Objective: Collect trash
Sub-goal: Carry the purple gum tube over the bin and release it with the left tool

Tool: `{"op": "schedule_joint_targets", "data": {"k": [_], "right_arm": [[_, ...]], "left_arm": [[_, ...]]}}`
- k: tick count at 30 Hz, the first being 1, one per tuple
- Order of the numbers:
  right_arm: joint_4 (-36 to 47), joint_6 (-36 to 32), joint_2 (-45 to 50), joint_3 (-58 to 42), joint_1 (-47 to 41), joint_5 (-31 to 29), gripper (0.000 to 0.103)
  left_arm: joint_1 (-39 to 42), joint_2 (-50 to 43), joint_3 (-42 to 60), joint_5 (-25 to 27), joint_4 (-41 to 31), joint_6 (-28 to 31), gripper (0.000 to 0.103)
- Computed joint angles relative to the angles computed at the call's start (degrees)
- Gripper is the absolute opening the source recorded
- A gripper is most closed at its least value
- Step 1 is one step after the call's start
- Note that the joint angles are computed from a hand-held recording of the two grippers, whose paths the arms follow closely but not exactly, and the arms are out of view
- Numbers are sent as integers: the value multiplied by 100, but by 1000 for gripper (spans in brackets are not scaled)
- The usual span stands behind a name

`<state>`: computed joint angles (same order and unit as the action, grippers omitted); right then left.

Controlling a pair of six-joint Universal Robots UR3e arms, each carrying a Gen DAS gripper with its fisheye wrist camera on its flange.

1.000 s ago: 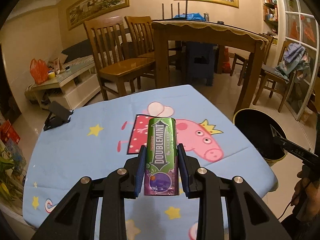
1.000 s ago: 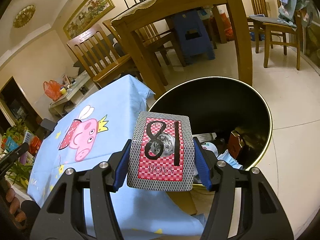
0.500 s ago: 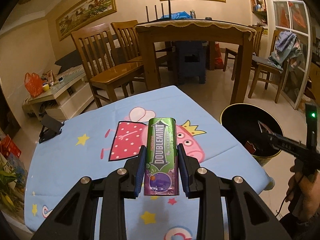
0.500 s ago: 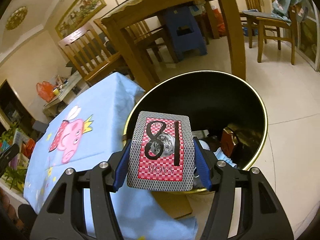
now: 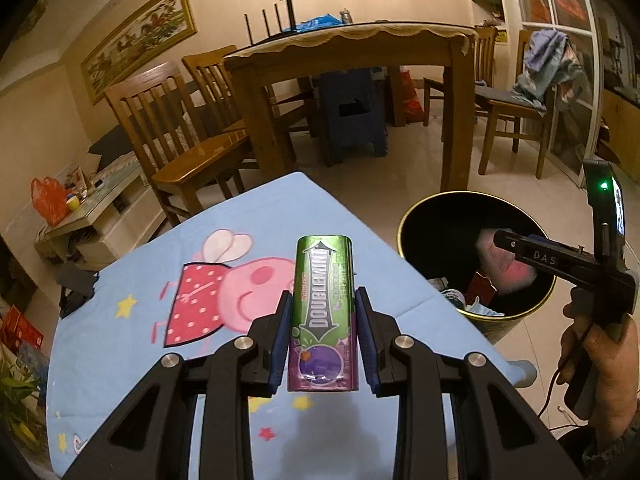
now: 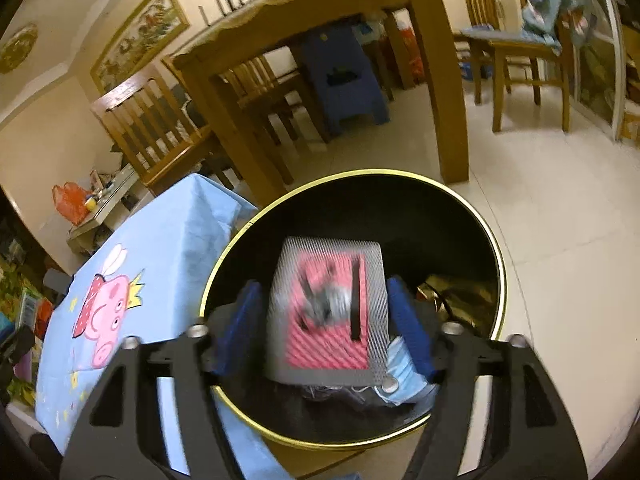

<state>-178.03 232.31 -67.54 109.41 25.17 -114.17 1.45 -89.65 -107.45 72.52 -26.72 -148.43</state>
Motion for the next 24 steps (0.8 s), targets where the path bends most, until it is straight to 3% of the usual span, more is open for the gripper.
{"op": "schedule_joint_targets", "data": {"k": [14, 24], "right_arm": [[-859, 296, -238, 664, 77, -403, 74], [-1370, 1264, -874, 1775, 43, -966, 78]], "left_arm": [[-651, -489, 178, 421, 241, -142, 29], [-1375, -1357, 1185, 633, -28, -302, 29]]}}
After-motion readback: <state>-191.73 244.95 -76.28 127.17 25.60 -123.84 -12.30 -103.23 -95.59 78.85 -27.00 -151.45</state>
